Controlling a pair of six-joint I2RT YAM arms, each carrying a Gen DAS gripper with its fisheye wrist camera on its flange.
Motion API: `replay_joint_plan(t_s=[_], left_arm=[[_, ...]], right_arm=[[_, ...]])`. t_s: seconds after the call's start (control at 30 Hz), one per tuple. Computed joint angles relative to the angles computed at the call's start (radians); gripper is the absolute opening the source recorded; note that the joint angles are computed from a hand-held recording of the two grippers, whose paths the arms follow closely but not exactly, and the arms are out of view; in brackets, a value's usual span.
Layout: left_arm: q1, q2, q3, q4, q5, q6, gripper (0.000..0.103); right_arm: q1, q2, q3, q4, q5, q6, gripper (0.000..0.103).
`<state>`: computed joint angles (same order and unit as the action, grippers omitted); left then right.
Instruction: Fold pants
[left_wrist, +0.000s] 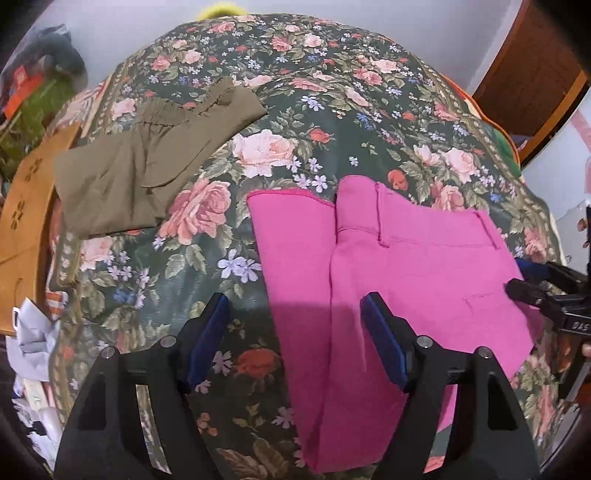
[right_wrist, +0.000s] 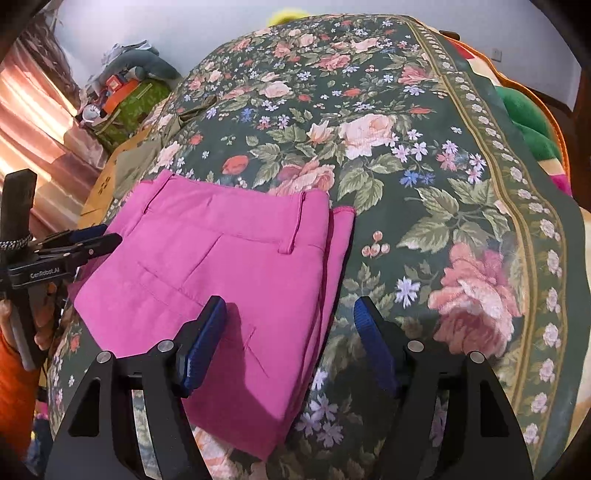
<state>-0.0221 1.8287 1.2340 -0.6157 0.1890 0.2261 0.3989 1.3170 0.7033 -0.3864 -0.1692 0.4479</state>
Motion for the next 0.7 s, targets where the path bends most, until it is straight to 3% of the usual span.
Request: replay_joint_plan(t_s=[0.13,0.4,0.47,0.5,0.6,0.7], left_arm=[[-0.001,0.042,0.06,-0.055,0.058,-0.008,0.075],[-0.027,0.093,0.09,-0.065,0.097,0.005,0.075],[-0.022,0.103,0.102,-0.075,0.114,0.006,0.075],[-0.022,0.105,0.103,-0.074,0.118,0.007,0.073],[-0.025,0.089,0.087,-0.064,0.134,0.016,0.055],[-0.034,0.069,0.069,-0.046,0.115,0.018,0.042]], right_arm=[[-0.033,0.04,0.008,0.031,-0.045,-0.001,0.068],[-0.003,0.086,0.025,0.048,-0.011,-0.002,0.064],[-0.018,0.087,0.019,0.058,-0.028,0.003,0.056],[-0.026,0.087,0.016,0.065,-0.037,0.009,0.048],[-0.047,0.085,0.005,0.079,-0.06,0.033,0.029],[-0.062,0.08,-0.005,0.093,-0.083,0.05,0.02]])
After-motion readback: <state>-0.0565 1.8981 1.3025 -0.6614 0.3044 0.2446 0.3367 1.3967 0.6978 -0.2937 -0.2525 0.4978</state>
